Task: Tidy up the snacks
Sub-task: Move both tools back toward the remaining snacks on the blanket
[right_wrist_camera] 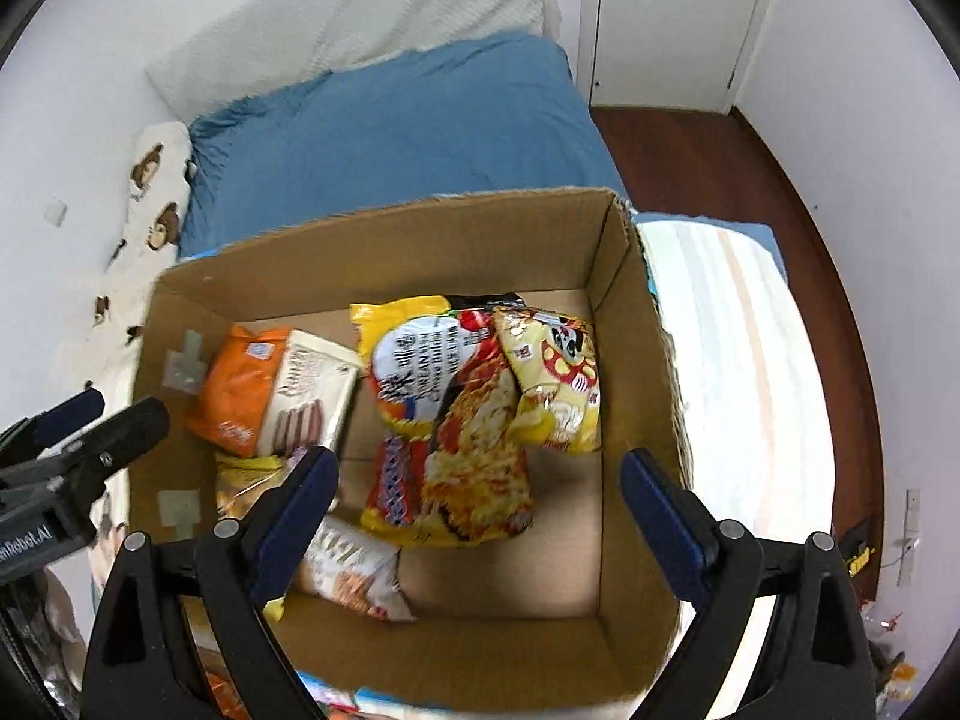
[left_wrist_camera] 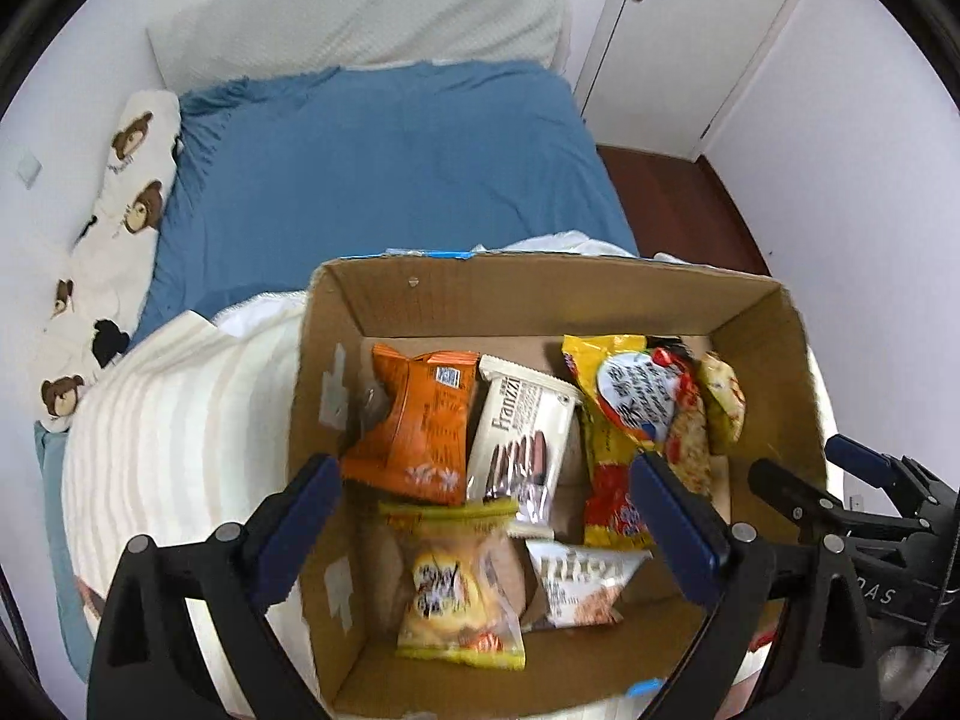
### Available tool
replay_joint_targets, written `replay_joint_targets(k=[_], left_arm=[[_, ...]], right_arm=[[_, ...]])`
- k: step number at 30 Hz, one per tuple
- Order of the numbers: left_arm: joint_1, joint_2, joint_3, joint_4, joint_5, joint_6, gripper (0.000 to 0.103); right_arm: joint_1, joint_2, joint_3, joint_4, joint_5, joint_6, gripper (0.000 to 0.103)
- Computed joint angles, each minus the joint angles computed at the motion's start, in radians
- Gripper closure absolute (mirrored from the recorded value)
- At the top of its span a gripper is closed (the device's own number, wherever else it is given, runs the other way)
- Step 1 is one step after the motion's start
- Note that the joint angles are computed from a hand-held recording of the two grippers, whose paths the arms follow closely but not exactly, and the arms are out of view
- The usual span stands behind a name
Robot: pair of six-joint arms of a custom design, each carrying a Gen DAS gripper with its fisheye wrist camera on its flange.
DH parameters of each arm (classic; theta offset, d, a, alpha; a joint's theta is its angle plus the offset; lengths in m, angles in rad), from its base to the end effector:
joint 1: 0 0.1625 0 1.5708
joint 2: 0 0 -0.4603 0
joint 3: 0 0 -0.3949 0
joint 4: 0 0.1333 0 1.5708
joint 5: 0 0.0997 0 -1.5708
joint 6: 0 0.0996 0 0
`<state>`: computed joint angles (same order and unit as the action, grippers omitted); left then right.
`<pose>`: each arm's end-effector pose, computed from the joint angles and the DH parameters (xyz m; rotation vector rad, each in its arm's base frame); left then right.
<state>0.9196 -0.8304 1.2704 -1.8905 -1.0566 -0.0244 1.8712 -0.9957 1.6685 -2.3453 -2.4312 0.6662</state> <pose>-0.3135 -0.7121 0.2360 0.8461 2.4764 -0.0793 0.2520 -0.6181 0.2482 -0.4823 -2.3050 0.6081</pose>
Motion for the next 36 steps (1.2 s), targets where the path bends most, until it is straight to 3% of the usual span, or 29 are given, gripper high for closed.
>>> replay_joint_targets(k=[7, 15, 22, 24, 32, 34, 36], left_arm=[[-0.036, -0.143, 0.156, -0.079, 0.0, 0.016, 0.004], [-0.034, -0.321, 0.346, -0.068, 0.025, -0.055, 0.004], [0.015, -0.483, 0.58, -0.028, 0.198, -0.161, 0.005], [0.045, -0.505, 0.617, 0.03, 0.206, -0.193, 0.005], [0.084, -0.577, 0.746, 0.105, 0.275, -0.254, 0.005], [0.084, -0.586, 0.76, 0.114, 0.271, -0.266, 0.005], [0.08, -0.593, 0.773, 0.118, 0.265, -0.266, 0.005]], right_arm=[[0.093, -0.042, 0.088, -0.077, -0.01, 0.047, 0.006], [0.18, -0.027, 0.198, -0.133, 0.061, 0.08, 0.006], [0.18, 0.106, 0.268, -0.158, 0.213, -0.058, 0.006], [0.175, 0.158, 0.265, -0.132, 0.239, -0.108, 0.006], [0.179, 0.324, 0.21, -0.034, 0.251, -0.26, 0.007], [0.176, 0.339, 0.217, -0.044, 0.243, -0.246, 0.014], [0.18, 0.334, 0.233, -0.051, 0.214, -0.174, 0.033]])
